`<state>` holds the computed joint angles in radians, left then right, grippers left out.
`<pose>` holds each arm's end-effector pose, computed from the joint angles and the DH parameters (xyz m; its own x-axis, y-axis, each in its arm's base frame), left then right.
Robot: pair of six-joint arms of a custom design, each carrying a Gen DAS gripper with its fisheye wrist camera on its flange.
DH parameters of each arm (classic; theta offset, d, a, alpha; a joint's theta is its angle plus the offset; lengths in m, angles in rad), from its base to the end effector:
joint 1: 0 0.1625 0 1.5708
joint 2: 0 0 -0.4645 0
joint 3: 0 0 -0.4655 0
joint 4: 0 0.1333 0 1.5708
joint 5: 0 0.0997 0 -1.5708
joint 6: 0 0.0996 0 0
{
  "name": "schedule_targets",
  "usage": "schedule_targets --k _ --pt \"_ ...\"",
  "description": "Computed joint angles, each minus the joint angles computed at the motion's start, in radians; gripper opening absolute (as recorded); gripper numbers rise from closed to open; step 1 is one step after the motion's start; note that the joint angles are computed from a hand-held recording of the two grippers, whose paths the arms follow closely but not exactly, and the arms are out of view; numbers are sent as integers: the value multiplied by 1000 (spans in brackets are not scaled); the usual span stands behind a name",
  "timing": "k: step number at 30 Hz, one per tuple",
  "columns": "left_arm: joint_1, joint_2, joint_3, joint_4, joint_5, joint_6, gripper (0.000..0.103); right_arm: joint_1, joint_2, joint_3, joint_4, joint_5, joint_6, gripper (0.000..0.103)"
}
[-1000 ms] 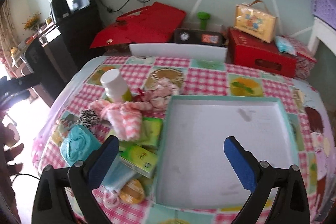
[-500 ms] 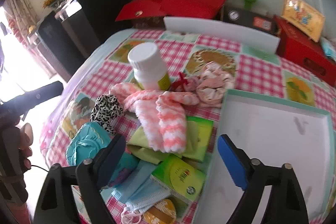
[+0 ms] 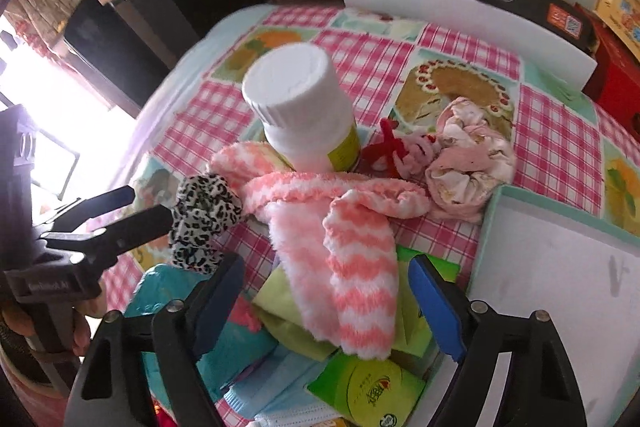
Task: Organize soft objects
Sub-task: 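Move left tool to leopard scrunchie while right tool reaches pink striped sock, then close right tool on pink striped sock while left tool grips leopard scrunchie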
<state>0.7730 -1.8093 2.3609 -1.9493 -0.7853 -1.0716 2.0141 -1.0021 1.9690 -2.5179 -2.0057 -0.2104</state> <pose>-0.1246 -0.4062 0.2834 -0.8137 -0.3209 -0.4847 -0.0194 0.8483 -0.5291 0.3452 -0.5140 0.0784 -0.7081 -0.5764 0.4078 -0.5897 0.8004 0.1073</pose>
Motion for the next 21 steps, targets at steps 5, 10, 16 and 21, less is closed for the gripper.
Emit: schedule_targets --k 5,10,16,21 --pt "38 32 -17 -12 -25 25 103 0 44 -44 64 -30 40 82" --pt "62 56 -29 -12 -37 34 103 0 71 -66 73 -49 73 73" --pt "76 70 -39 5 -34 28 103 -8 71 -59 33 -34 77 49" --pt "100 65 -40 -18 -68 13 103 -13 58 -38 7 -38 69 36"
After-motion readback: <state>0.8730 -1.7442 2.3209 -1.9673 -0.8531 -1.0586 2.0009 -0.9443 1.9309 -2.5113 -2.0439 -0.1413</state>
